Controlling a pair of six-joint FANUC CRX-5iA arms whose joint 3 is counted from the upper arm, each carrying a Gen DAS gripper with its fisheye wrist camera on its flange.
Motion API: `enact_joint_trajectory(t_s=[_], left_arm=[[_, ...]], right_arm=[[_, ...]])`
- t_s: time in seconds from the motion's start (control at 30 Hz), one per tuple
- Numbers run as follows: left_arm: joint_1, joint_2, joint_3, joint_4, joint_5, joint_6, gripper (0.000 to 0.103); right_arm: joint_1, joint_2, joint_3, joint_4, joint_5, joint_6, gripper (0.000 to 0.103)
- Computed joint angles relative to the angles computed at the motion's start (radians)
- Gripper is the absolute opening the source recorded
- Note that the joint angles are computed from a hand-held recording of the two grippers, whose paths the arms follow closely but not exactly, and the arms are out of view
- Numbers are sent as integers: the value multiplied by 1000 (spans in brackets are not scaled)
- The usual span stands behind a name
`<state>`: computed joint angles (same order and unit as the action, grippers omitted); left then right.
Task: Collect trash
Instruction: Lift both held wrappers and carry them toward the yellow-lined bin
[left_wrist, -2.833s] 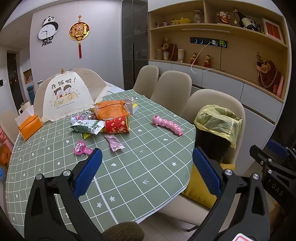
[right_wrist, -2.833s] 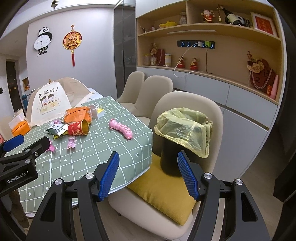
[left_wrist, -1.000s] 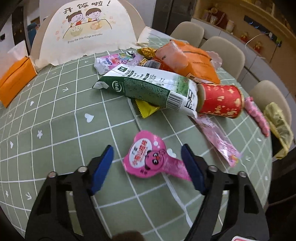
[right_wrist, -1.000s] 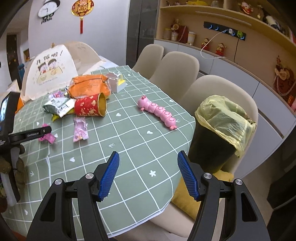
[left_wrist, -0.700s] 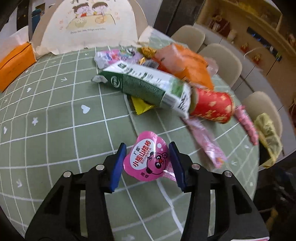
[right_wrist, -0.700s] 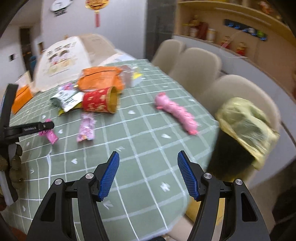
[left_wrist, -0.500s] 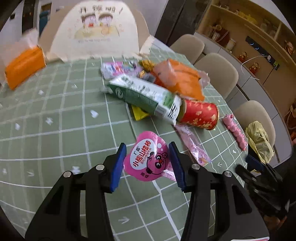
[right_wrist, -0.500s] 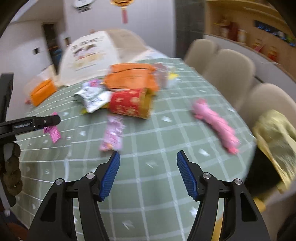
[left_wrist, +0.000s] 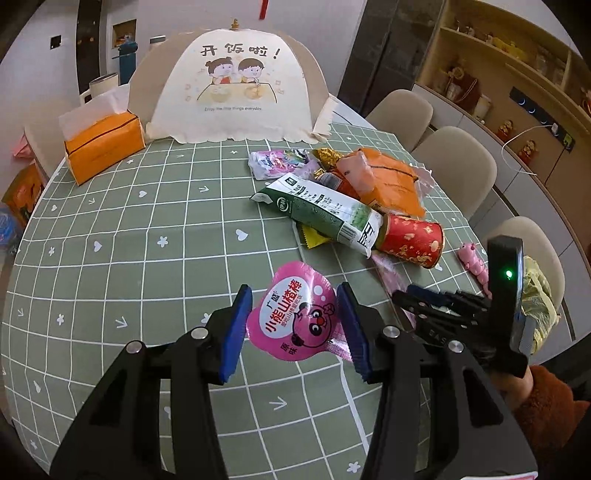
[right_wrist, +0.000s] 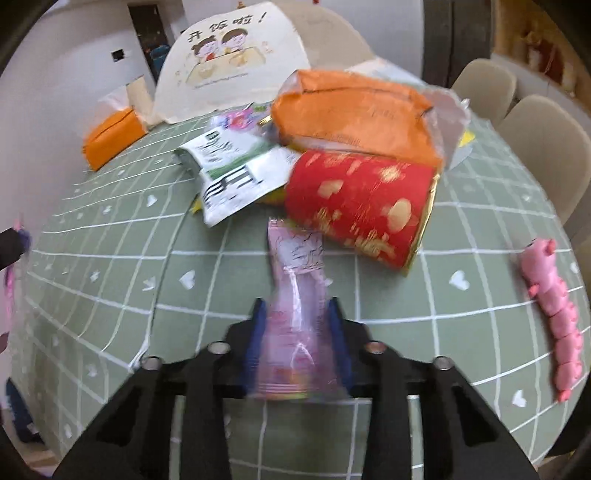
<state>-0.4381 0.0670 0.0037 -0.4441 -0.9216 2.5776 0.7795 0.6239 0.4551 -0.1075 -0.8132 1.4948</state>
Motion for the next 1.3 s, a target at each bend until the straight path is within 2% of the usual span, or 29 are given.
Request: enact_joint_trajectory(t_s=[0.17,0.37,0.4,0.47,0.53,0.63,0.73,0.77,0.8,0.87,0.9,1.0,1.03,1.13,1.3], left_arm=[[-12,44,48,2,17,-12,45],[-45,156,181,32,42,-94,45],[-54,178,212,34,42,-110,45],[-70,217,265,35,35,-132,45],[-83,257,320,49,32,-158,45],[-98,300,380,57,18,-178,45],[-112,325,420,44,-20,-183,45],[-113,326,423,41,-27,-178,45],[-115,327,425,35,-37,-165,45],[-116,319,413,29,-45,-146,45],[-118,313,405,24,-50,-135,45],[-124,292,374,4,-64,-114,45],[-126,285,366,-1,-68,-109,45],[-115,260,321,9,-60,-96,45],[-97,220,265,19,-32,-90,45]], right_arm=[[-46,-108,-102,-91,48,75,16],[-117,-267,-243,-143,152,85,16],[-124,-285,-261,-137,169,81,7],[-151,-323,-297,-144,188,85,6],[-177,-335,-312,-134,194,84,6],[-220,-315,-290,-195,150,142,6],[-201,-294,-327,-99,176,52,7],[-204,-282,-324,-108,165,53,11],[-215,-274,-314,-138,146,76,27],[-220,-261,-309,-151,123,80,51],[-214,-253,-308,-123,109,57,51],[-184,-295,-423,29,242,-117,51],[-185,-302,-443,43,264,-151,51],[-216,-257,-375,-65,190,-130,51],[-204,-192,-317,-34,167,-222,51]])
